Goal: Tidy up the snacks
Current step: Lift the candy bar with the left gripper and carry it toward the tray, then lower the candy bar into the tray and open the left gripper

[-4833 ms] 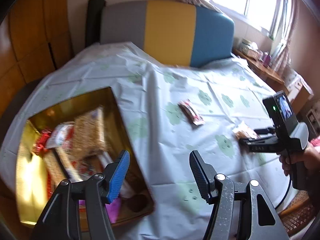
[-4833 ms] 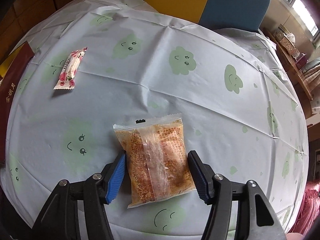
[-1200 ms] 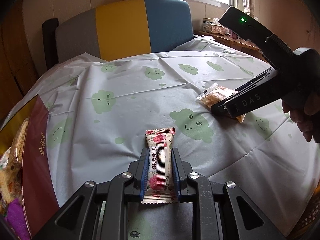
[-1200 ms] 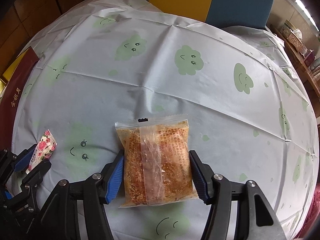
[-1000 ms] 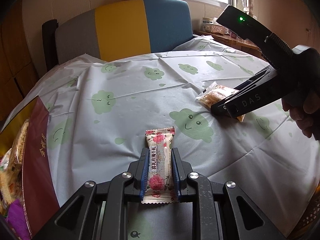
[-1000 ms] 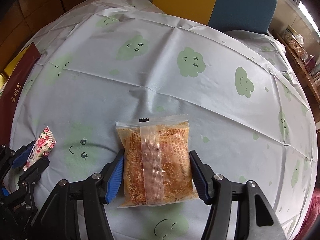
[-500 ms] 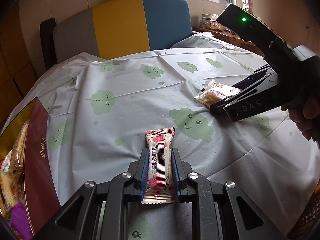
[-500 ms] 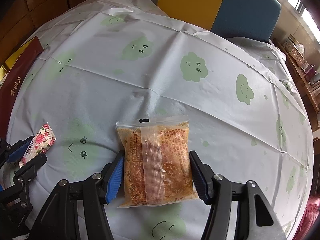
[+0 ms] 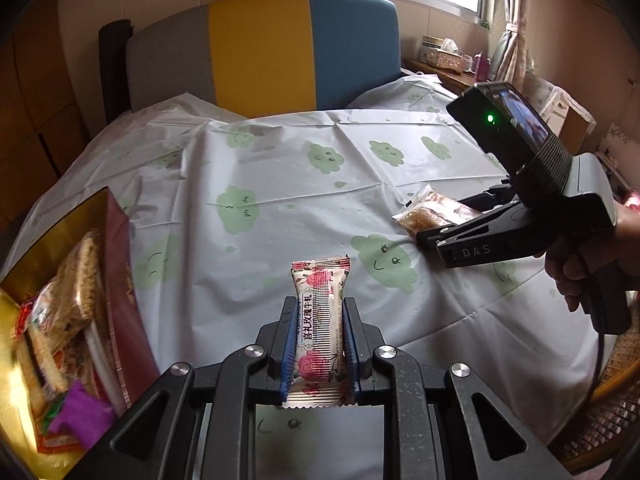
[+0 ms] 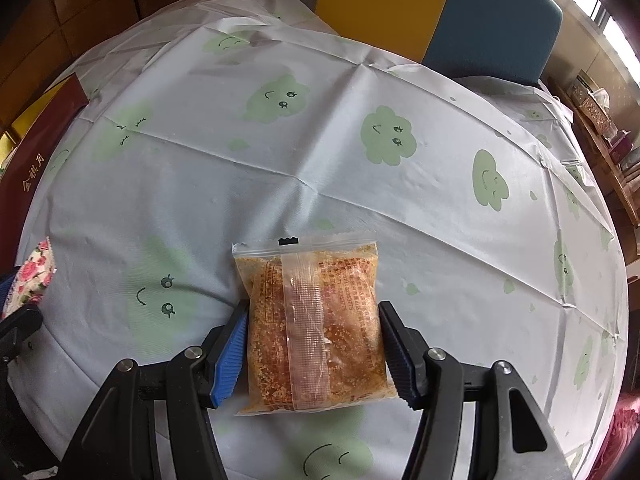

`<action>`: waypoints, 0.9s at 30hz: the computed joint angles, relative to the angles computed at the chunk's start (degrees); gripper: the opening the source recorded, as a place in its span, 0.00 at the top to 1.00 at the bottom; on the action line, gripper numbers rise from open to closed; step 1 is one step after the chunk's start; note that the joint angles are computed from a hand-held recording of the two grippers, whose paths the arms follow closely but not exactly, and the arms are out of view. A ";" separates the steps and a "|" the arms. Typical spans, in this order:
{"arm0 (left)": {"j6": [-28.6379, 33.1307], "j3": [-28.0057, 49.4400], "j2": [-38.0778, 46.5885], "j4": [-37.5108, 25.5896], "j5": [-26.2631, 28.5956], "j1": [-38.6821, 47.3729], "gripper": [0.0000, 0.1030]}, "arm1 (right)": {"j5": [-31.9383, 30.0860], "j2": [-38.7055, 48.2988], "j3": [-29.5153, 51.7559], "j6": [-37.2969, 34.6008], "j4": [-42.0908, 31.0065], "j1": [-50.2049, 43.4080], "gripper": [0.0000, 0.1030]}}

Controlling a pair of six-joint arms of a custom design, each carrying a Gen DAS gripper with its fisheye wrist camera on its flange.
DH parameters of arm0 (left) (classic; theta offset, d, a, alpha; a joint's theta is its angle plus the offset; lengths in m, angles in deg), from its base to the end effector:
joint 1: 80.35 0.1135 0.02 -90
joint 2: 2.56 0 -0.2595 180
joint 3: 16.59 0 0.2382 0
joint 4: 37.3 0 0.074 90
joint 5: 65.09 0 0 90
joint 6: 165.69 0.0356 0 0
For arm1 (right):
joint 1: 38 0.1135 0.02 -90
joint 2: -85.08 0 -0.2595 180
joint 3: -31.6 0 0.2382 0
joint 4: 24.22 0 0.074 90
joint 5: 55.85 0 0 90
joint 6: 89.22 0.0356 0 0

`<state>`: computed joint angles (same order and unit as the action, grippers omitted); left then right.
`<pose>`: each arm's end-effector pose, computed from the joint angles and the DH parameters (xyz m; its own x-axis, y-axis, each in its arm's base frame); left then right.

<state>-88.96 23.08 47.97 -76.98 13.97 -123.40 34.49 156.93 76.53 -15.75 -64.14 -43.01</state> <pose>0.1202 -0.1031 0.1848 -0.6827 0.3294 -0.6522 0.4370 0.8994 -0.0033 0.1939 -0.0172 0.1515 -0.9036 -0.2064 -0.3755 -0.1746 0.9776 -0.1171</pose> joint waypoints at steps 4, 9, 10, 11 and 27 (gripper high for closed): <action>-0.52 1.08 -5.60 -6.03 -1.81 0.35 0.80 | 0.44 -0.50 -0.42 0.27 0.18 0.56 0.40; 1.31 2.77 -10.21 -11.27 -2.17 3.19 0.80 | 1.18 -1.19 -0.86 0.45 0.32 1.35 0.40; 1.86 3.21 -11.11 -12.28 -1.43 4.65 0.80 | 1.24 -1.35 -0.95 0.56 0.26 1.50 0.40; 2.25 3.59 -11.78 -13.18 -0.80 5.89 0.80 | 1.24 -1.37 -0.92 0.63 0.20 1.54 0.40; 13.91 5.00 -18.53 -19.60 11.74 31.87 0.79 | 1.49 -2.24 -1.20 0.60 -0.09 1.54 0.40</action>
